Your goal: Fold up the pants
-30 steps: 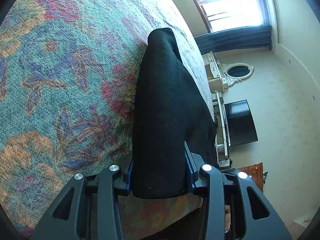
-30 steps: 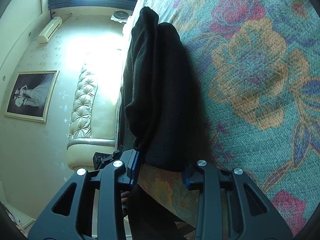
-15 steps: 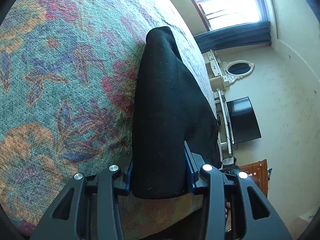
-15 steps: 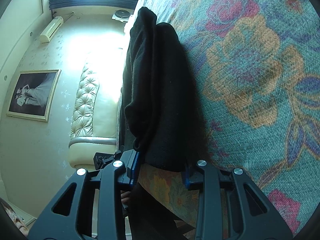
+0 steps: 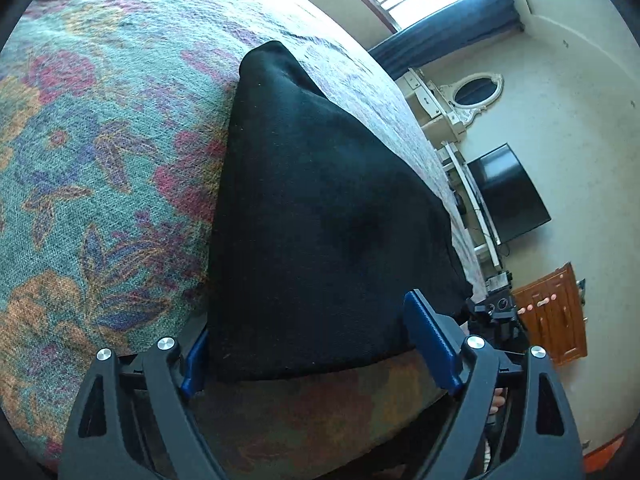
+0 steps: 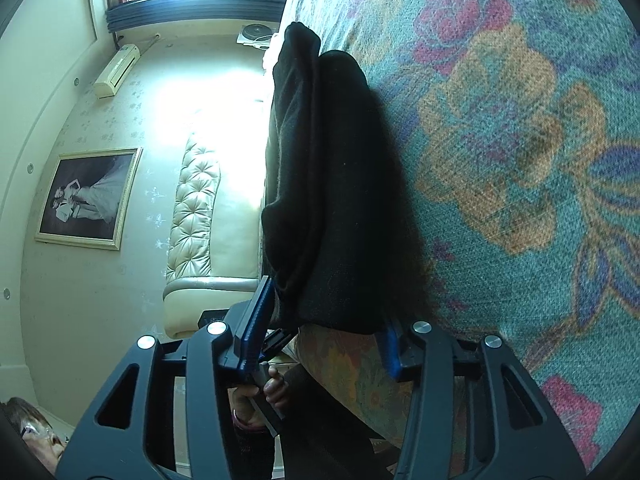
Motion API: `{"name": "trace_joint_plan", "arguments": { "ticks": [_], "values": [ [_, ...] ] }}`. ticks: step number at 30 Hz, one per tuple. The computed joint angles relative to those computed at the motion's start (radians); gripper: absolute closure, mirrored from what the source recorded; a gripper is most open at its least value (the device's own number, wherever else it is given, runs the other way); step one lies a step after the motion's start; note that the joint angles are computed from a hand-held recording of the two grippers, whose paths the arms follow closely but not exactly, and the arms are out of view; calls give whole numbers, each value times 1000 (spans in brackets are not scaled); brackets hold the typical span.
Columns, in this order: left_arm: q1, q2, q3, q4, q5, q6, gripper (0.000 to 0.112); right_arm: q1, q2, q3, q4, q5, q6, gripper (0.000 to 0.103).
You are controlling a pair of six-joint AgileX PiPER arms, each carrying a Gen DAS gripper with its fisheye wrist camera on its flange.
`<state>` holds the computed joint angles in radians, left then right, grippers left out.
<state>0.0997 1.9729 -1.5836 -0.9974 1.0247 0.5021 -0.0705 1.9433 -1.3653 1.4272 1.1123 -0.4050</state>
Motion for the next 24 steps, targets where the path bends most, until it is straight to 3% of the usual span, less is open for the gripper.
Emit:
{"name": "trace_joint_plan", "arguments": {
  "ticks": [5,24],
  "values": [
    [-28,-25,31,28,-55,25,26,-28,-28,61,21,20,-46,54],
    [-60,-55,11,197,-77,-137,25,-126,-109,287,159,86,-238,50]
  ]
}}
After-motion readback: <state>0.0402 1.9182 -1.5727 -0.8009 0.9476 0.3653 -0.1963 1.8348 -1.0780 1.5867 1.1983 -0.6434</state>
